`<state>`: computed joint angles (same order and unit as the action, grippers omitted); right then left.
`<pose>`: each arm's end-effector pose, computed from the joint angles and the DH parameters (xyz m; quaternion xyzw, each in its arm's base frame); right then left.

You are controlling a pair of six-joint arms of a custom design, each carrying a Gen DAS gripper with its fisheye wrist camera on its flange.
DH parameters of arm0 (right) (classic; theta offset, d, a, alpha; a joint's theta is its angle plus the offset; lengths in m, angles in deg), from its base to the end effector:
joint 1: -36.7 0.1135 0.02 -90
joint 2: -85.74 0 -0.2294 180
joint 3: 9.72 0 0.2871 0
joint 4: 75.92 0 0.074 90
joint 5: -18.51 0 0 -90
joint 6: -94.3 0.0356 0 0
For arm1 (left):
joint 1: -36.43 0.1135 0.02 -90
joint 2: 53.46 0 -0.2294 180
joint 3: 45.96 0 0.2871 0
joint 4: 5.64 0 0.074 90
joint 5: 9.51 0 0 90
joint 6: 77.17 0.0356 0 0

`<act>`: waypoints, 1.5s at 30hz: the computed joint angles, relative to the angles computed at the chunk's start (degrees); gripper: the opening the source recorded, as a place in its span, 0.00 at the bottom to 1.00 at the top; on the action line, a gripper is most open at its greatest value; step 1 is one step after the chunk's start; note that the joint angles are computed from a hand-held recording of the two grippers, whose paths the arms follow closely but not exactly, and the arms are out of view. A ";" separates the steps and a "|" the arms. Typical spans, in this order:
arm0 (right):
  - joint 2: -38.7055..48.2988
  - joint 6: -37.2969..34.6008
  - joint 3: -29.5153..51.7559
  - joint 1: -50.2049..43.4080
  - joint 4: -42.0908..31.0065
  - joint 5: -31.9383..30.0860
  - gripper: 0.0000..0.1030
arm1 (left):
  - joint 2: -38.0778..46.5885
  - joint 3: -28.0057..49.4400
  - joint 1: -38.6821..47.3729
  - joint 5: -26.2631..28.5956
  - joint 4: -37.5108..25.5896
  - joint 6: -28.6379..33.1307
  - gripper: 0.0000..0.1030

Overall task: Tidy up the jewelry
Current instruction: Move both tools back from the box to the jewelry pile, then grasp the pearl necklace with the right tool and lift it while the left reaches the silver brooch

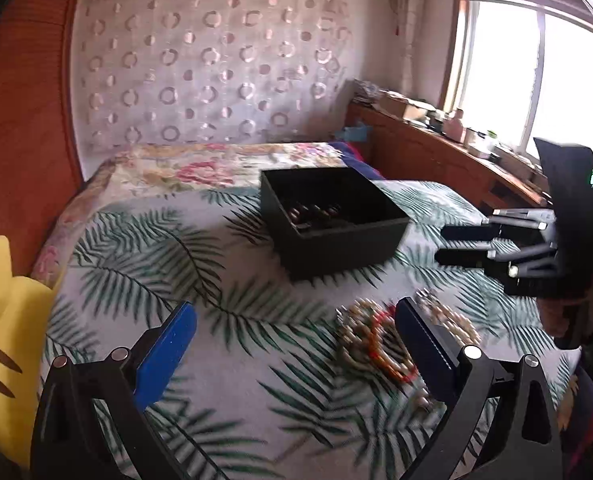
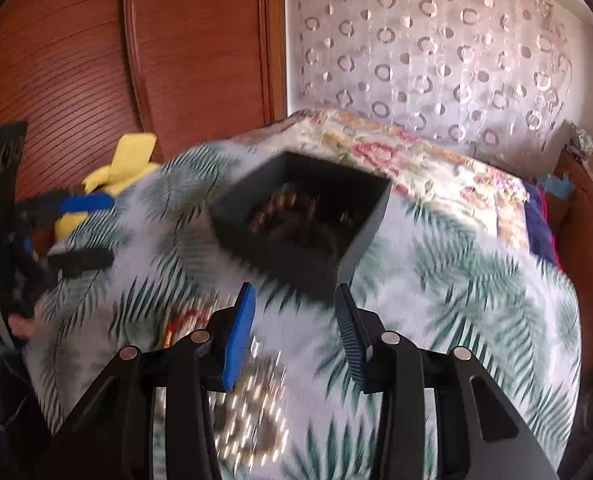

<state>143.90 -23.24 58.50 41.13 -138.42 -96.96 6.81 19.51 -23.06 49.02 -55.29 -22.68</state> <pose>0.2444 0.0343 0.2744 -0.3225 0.8682 0.1416 0.3495 0.1514 -0.2203 0.2656 0.0817 0.8899 -0.1058 0.4361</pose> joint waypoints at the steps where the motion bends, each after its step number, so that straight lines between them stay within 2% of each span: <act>1: -1.23 -0.83 -1.46 -0.62 -0.63 -0.25 0.43 | -0.05 -0.17 -0.79 0.06 -0.26 -0.30 0.93; 3: -3.25 -2.98 -4.29 -2.36 -2.61 -0.98 0.40 | -0.26 -0.52 -1.98 -0.38 -0.96 -1.10 0.93; 4: -3.93 -3.81 -5.40 -2.75 -3.19 -0.69 0.36 | -0.37 -0.80 -2.61 -0.60 -1.31 -1.88 0.93; 13: -8.25 -6.67 -9.55 -5.52 -5.83 0.24 0.31 | -1.80 -3.28 -3.36 0.03 -2.32 -5.45 0.93; 16: -8.14 -6.83 -10.33 -5.55 -5.34 1.37 0.27 | -1.94 -3.65 -3.18 0.20 -2.63 -5.90 0.93; 24: -7.27 -5.63 -10.37 -2.62 -2.71 3.79 0.26 | -1.97 -4.08 -3.51 0.07 -2.69 -6.61 0.93; 28: -8.79 -6.90 -10.92 -1.31 -3.48 4.50 0.09 | -1.57 -4.10 -3.68 0.27 -2.45 -6.89 0.93; 31: -10.58 -7.59 -11.64 -0.23 -3.85 5.97 0.09 | -0.93 -3.93 -3.89 0.49 -2.08 -7.11 0.93; 34: -11.73 -8.34 -12.03 -1.46 -4.59 4.72 0.08 | -0.18 -3.62 -4.15 0.55 -1.79 -7.20 0.93; 38: -16.59 -9.32 -12.09 -6.11 -7.34 -0.65 0.08 | 0.78 -3.30 -4.26 0.92 -1.45 -7.15 0.93; 45: -20.51 -13.02 -6.80 -13.62 -14.16 -8.93 0.08 | 2.76 -2.45 -4.21 1.49 -0.42 -7.31 0.93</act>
